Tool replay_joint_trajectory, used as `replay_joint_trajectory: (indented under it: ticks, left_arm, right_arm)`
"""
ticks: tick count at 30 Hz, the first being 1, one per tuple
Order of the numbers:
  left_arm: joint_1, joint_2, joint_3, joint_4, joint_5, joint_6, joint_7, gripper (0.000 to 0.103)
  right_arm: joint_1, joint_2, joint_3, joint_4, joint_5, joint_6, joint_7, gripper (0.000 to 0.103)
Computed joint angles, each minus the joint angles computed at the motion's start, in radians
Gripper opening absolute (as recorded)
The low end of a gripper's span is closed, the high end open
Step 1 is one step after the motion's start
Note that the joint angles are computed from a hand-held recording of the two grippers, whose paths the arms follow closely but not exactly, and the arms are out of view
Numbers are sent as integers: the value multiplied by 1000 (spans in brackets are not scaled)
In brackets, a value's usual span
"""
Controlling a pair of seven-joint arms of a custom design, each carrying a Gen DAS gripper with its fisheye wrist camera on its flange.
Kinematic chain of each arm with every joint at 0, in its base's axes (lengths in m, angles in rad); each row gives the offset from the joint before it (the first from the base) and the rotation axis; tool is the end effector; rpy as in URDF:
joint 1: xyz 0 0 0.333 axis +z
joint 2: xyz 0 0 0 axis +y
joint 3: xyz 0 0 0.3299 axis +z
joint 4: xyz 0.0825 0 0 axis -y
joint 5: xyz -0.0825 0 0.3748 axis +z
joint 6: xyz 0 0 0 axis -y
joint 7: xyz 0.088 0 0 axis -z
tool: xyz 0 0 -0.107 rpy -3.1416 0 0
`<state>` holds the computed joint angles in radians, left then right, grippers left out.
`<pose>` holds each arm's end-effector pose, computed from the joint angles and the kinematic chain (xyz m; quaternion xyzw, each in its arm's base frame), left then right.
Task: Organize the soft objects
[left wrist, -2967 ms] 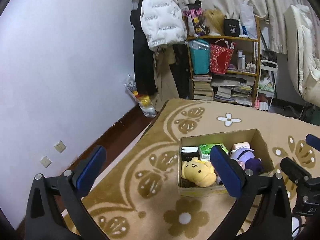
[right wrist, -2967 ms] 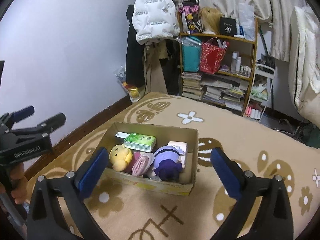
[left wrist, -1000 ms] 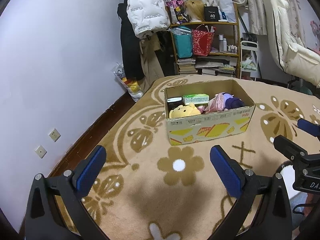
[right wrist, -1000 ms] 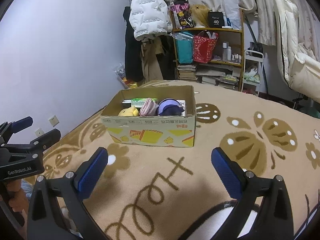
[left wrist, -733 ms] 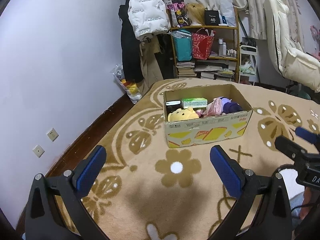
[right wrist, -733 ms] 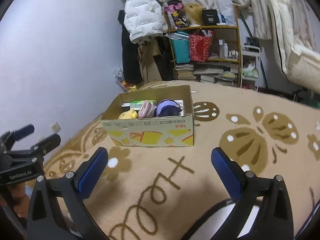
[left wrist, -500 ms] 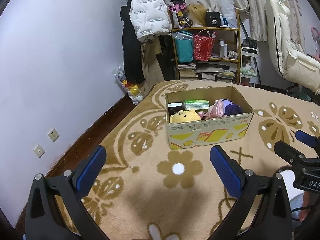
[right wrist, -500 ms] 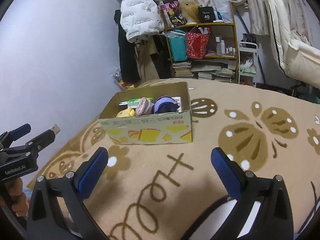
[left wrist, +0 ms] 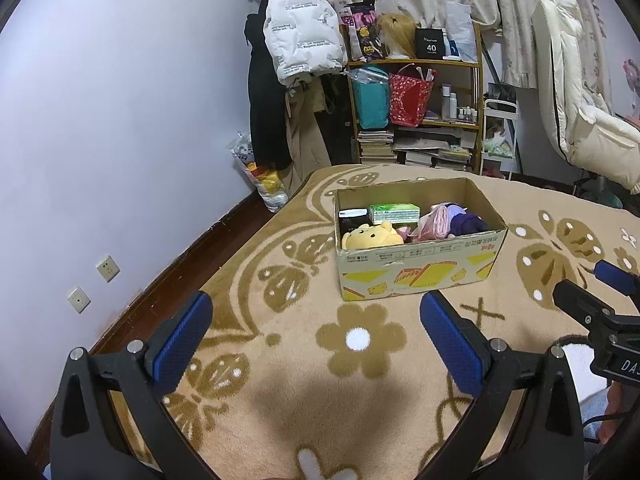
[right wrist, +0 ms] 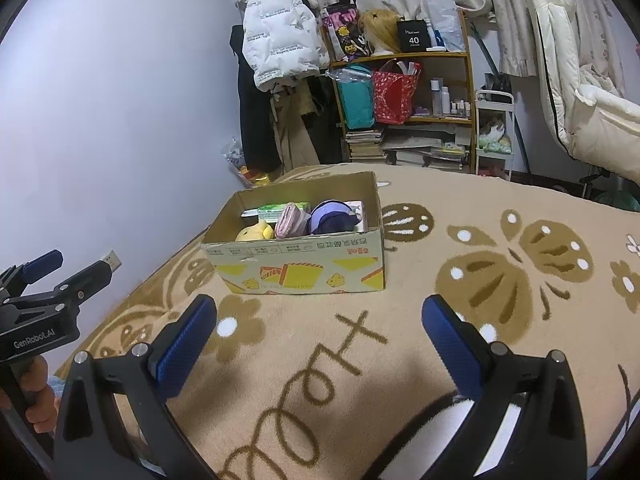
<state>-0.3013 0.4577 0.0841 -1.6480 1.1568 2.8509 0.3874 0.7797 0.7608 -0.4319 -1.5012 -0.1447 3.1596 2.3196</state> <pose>0.6754 -0.2091 0.4250 -0.6056 0.6492 -0.2680 0.3742 0.6754 0.3607 0.3721 -0.6264 0.6231 -0.2380 0.4034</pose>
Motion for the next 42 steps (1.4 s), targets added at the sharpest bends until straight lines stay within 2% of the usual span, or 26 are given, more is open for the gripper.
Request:
replay_joint_trajectory:
  ticks: [8, 28, 35, 42]
  left_arm:
    - [-3, 2, -5, 4, -1, -13, 16, 103]
    - [-7, 13, 0, 8, -46, -7, 59, 103]
    - [-14, 14, 5, 5, -37, -6, 64, 103]
    - [-18, 12, 13, 2, -2, -8, 28, 103]
  right_arm:
    - [-3, -3, 4, 12, -18, -26, -2, 103]
    - [-11, -8, 7, 8, -51, -23, 31, 103]
    - [38, -10, -58, -28, -41, 14, 47, 103]
    - [43, -9, -61, -31, -12, 16, 21, 103]
